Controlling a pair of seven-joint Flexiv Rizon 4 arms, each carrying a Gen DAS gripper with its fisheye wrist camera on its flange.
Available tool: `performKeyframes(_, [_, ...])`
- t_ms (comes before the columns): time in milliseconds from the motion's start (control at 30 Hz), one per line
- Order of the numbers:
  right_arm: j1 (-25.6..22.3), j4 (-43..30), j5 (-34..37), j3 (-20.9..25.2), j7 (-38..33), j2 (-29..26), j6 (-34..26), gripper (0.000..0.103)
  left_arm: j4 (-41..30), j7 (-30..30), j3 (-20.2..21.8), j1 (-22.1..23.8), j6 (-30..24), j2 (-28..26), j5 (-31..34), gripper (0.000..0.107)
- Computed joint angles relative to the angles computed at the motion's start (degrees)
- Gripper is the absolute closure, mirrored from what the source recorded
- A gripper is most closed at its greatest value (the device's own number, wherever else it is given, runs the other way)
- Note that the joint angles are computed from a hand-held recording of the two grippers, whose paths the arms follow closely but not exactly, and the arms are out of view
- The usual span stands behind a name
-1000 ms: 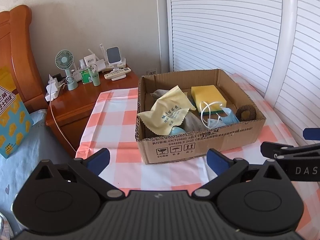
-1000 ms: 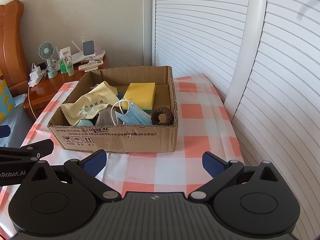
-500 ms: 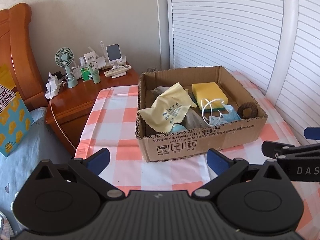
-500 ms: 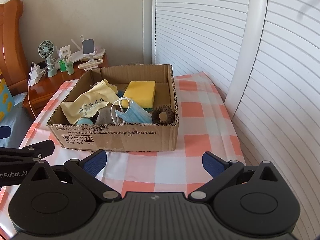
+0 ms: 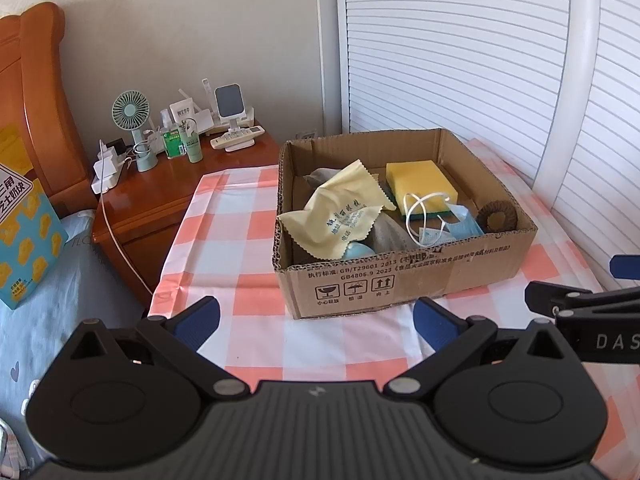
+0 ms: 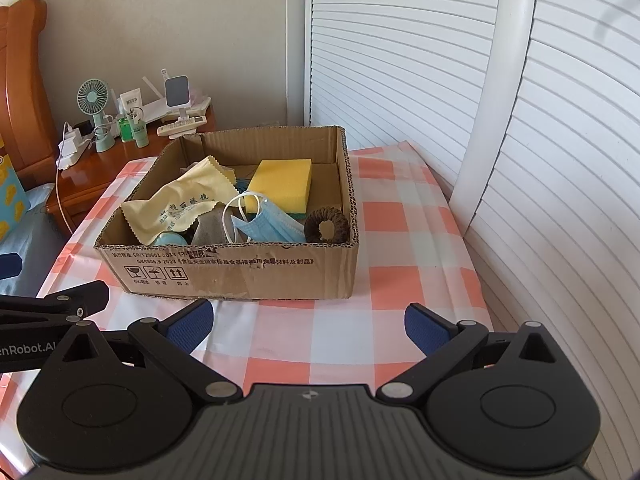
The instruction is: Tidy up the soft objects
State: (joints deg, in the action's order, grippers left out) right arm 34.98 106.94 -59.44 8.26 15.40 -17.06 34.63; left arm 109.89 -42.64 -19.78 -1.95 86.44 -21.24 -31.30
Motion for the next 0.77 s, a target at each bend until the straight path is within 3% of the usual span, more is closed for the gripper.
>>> performKeyframes(767, [0.2,0.0,-0.2,0.2,0.3,0.3,-0.6,0.0,0.6,0.2,-0.4,0.3,0.3,0.6,-0.6,0.004])
